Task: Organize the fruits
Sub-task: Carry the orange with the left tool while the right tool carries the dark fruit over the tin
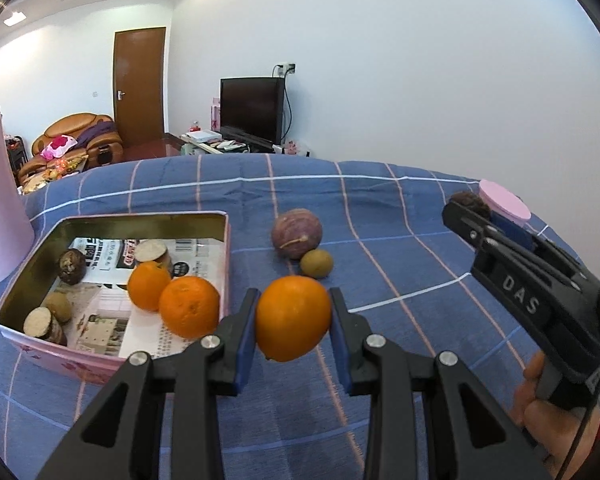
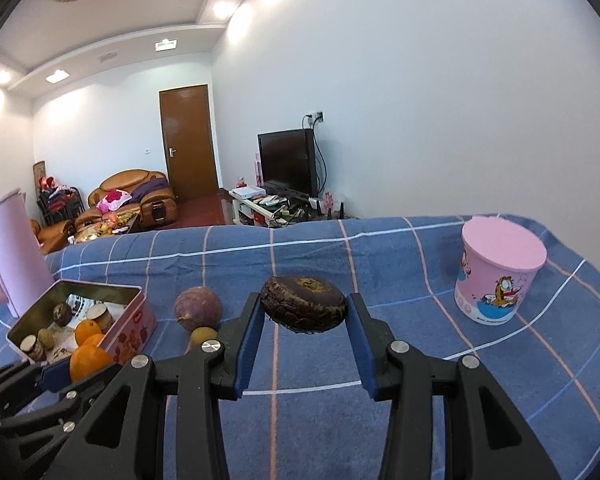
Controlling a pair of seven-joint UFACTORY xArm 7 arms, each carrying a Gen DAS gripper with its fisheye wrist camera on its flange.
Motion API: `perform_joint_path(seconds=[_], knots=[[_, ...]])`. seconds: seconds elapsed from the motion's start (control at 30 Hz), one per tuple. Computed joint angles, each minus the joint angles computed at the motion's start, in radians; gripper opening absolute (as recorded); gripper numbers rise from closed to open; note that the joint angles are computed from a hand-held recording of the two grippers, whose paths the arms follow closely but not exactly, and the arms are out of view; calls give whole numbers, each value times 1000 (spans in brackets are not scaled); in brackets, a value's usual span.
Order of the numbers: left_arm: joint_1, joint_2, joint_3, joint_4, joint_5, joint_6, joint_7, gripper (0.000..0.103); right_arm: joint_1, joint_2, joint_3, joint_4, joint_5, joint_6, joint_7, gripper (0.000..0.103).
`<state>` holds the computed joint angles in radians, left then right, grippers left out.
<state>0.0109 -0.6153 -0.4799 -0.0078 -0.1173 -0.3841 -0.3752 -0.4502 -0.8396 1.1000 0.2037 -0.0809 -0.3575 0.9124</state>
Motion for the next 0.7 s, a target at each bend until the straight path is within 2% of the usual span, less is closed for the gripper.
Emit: perform_joint_path(seconds=[0.27, 0.43, 0.6, 0.7], knots=[[20, -26, -6, -17, 4, 4, 5, 35, 83, -78, -5, -20, -10, 64, 69, 44], [10, -50, 30, -33, 19, 13, 3, 35, 120, -111, -13, -25, -38, 106, 128, 44], [14, -71, 21, -45, 29, 11, -7, 35, 161, -137, -29, -31, -73, 145, 182, 44], [-23, -80, 72, -52, 59, 26, 3, 35, 204, -156, -45, -39, -91, 182, 222, 44]])
